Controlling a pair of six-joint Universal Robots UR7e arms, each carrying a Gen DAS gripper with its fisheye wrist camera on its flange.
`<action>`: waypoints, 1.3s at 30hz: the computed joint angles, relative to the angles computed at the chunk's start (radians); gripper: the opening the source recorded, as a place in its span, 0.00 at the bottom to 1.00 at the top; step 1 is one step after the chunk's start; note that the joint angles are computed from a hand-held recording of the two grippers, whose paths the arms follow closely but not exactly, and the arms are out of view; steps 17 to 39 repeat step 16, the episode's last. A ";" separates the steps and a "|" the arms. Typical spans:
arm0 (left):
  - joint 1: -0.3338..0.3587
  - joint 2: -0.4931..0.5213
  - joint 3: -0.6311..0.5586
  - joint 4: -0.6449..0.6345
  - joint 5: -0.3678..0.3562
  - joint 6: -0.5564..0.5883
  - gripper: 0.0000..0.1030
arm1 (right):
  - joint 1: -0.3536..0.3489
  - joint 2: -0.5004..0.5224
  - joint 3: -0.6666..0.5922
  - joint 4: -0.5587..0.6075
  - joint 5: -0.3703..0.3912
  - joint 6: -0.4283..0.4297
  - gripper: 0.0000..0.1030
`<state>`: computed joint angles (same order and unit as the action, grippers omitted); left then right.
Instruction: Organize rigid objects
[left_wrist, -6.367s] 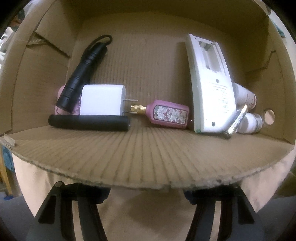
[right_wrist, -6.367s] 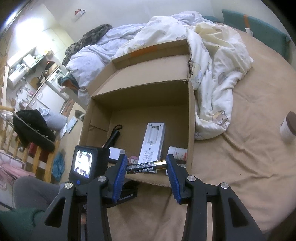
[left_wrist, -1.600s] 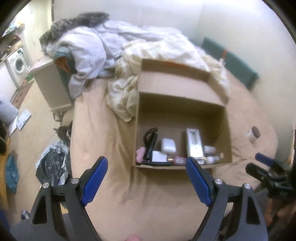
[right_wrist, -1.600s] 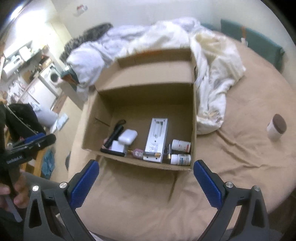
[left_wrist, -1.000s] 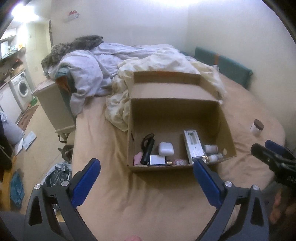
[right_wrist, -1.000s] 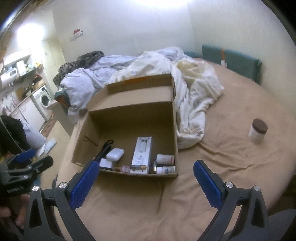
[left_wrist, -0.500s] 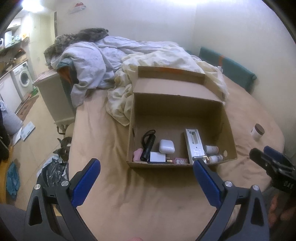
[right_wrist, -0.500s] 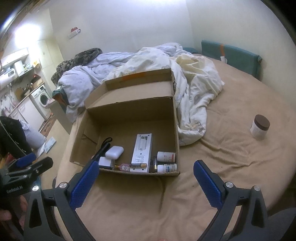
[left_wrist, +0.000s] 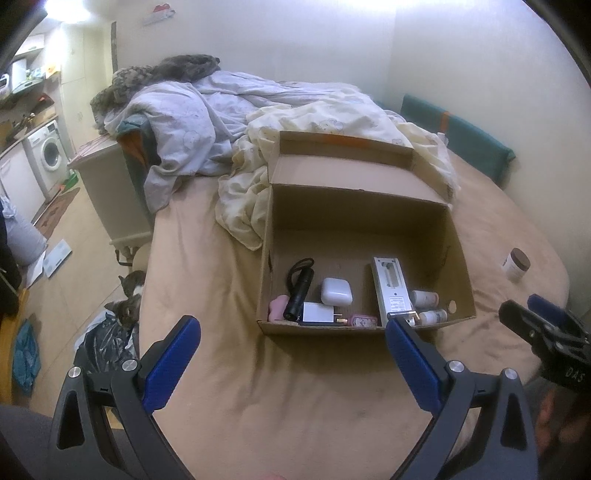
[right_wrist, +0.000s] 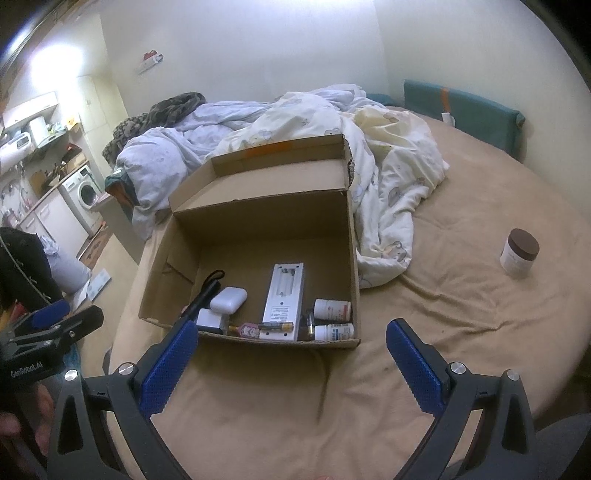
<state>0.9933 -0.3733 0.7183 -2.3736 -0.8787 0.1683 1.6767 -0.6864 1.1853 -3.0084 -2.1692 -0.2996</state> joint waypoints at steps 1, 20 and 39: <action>0.000 0.000 0.000 0.001 0.001 -0.001 0.97 | 0.000 0.000 0.001 0.000 -0.001 0.000 1.00; 0.002 -0.006 0.017 0.003 0.001 0.006 0.97 | 0.001 0.002 -0.002 0.001 -0.001 -0.002 1.00; 0.002 -0.006 0.017 0.003 0.001 0.006 0.97 | 0.001 0.002 -0.002 0.001 -0.001 -0.002 1.00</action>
